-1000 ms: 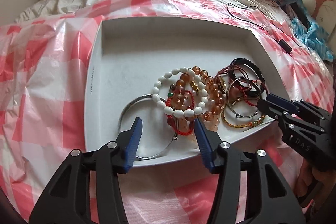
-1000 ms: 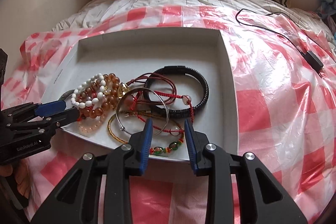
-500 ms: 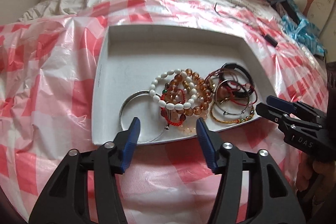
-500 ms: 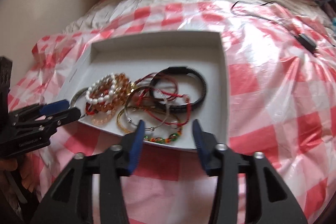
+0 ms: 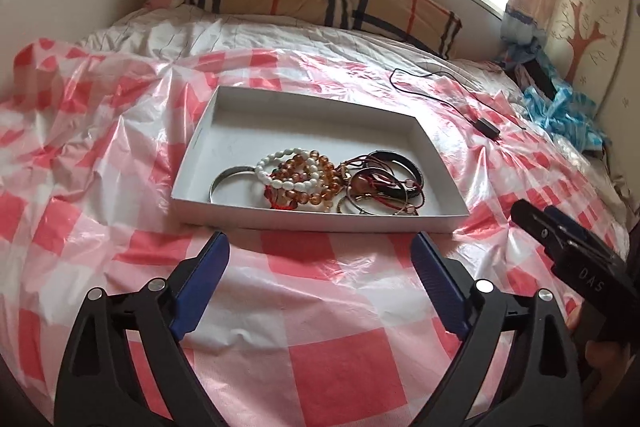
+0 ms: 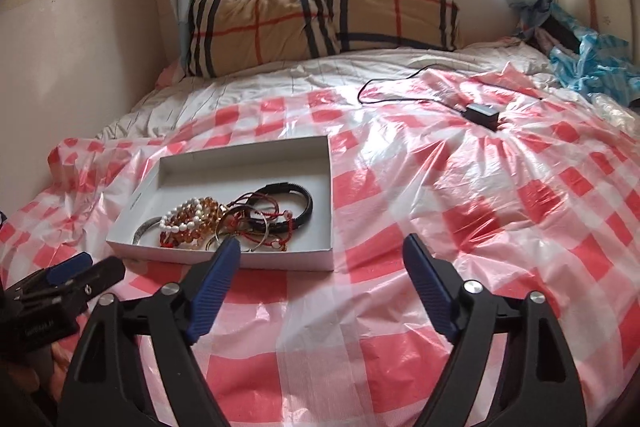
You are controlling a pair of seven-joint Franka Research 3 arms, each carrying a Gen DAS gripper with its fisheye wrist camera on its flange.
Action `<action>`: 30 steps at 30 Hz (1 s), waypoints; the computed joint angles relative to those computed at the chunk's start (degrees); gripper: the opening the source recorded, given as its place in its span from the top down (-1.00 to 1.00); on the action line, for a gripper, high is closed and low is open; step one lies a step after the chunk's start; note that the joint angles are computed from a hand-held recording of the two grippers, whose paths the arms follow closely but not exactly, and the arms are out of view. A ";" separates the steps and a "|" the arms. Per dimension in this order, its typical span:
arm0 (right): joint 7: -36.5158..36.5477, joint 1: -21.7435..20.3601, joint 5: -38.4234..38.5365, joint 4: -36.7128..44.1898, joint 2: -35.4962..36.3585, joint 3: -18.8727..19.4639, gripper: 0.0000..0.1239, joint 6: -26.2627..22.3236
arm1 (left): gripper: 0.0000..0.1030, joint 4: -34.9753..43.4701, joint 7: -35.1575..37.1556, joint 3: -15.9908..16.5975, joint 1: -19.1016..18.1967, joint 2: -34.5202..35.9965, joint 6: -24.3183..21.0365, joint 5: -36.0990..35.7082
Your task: Organize jewelry
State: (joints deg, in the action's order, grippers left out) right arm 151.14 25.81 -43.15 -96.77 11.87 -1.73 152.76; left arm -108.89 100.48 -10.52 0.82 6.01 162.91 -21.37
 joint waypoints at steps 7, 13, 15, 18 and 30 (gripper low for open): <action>-1.63 0.38 1.58 1.43 1.15 -0.01 -0.41 -1.99 | -0.81 -0.19 2.61 -0.32 0.04 -0.38 1.50 -2.19; -2.51 0.84 2.53 2.55 2.10 -0.14 -0.42 -4.05 | -0.85 0.70 1.15 -0.12 -0.07 0.28 0.62 -0.68; -2.16 1.16 1.95 2.67 2.17 -0.36 -0.42 -4.32 | -0.85 1.00 0.71 -0.10 0.04 0.40 0.00 -0.40; -1.45 1.13 2.57 2.73 2.07 -0.24 -0.42 -3.90 | -0.85 0.74 -0.73 0.18 -0.11 0.24 1.32 0.97; -8.32 1.66 4.29 2.83 3.23 0.06 -0.49 -0.89 | -0.85 3.83 -5.63 1.71 -1.74 2.17 -0.85 14.64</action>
State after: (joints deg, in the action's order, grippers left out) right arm 142.81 27.47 -38.86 -93.94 15.10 -1.67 151.87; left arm -105.06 94.85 -8.81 -0.92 8.18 162.06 -6.73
